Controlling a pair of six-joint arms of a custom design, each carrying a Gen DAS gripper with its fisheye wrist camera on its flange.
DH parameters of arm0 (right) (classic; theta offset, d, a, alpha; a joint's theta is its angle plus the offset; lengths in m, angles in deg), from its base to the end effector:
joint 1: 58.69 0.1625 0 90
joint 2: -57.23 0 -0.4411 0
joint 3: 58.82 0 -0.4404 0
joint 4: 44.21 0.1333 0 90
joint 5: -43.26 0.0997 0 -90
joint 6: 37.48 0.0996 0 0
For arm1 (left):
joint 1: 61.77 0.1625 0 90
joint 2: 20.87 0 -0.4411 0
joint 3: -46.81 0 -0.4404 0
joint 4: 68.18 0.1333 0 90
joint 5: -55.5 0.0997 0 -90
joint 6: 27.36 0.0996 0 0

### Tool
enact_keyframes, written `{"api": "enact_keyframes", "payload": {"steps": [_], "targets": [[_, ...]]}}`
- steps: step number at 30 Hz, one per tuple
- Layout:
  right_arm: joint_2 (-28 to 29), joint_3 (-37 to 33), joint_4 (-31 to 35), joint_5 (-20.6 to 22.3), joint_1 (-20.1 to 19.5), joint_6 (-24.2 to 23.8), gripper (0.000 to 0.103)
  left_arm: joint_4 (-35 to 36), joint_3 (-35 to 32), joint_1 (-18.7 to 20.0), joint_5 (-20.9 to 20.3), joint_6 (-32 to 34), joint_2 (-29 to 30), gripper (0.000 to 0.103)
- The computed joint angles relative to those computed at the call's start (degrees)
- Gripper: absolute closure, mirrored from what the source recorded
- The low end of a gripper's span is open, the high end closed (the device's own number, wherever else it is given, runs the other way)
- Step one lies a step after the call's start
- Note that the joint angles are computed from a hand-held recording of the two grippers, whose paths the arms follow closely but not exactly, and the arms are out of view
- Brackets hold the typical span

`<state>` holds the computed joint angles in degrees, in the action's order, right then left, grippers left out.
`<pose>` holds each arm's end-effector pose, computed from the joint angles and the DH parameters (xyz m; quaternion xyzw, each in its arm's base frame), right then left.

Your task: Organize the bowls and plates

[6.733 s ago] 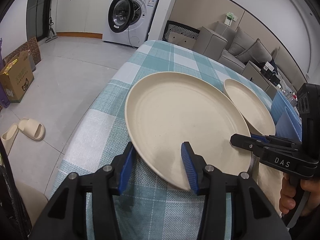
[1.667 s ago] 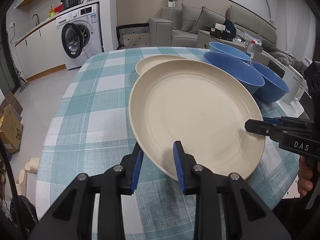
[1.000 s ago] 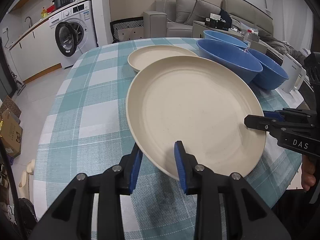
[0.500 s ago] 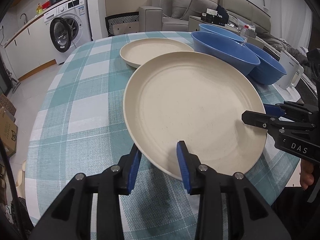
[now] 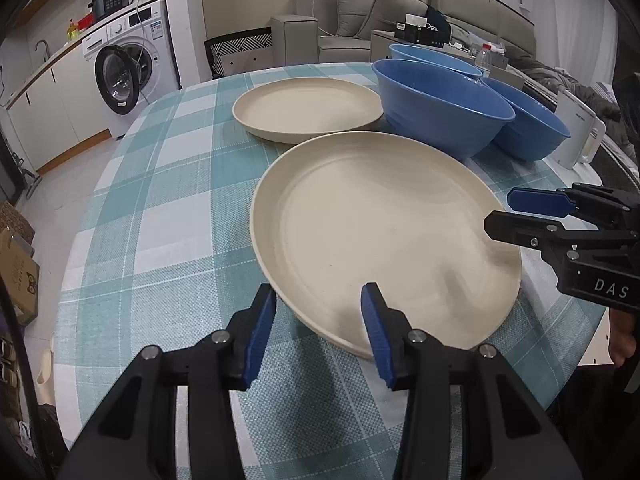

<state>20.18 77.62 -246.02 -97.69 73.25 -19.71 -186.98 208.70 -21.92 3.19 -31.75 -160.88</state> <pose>0.3030 -0.2535 -0.0461 0.1424 -0.8873 0.2976 0.3222 -0.0131 -0.2639 0.2156 0.3493 0.8779 -0.1985 0.2604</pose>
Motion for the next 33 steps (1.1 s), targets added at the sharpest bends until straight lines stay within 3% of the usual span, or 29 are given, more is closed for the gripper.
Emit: {"api": "enact_keyframes", "payload": {"steps": [2,9,17,19,21,29,31,32,33], "targets": [[0.1,0.1,-0.4,0.0,0.0,0.1,0.051,0.6,0.3,-0.7,0.7,-0.1,-0.4,0.058],[0.2,0.4,-2.6,-0.2,0.3,-0.4,0.024,0.2,0.4,-0.8,0.9,0.7,-0.3,0.053],[0.5,0.7,-6.1,-0.1,0.9,-1.5,0.009,-2.6,0.2,0.3,0.8,1.6,0.2,0.049],[0.8,0.6,-7.8,-0.1,1.3,-2.6,0.004,-3.4,0.0,0.9,0.2,2.2,0.5,0.041],[1.0,0.4,-8.7,-0.4,1.8,-3.7,0.001,-4.1,0.1,0.9,0.4,2.4,0.1,0.026],[1.1,-0.2,-8.9,-1.3,2.7,-5.4,0.001,-8.0,-0.2,2.0,0.6,3.7,0.0,0.022],[1.1,-0.2,-9.5,-1.3,2.7,-6.1,0.001,-9.2,-0.5,2.9,0.3,3.9,0.8,0.015],[1.1,-0.2,-9.9,-1.3,2.7,-6.4,0.001,-9.5,-0.4,2.7,0.6,3.9,0.5,0.002],[1.2,-0.3,-10.5,-1.3,2.8,-7.0,0.001,-9.8,-0.1,2.2,1.0,4.2,-0.5,0.0]]}}
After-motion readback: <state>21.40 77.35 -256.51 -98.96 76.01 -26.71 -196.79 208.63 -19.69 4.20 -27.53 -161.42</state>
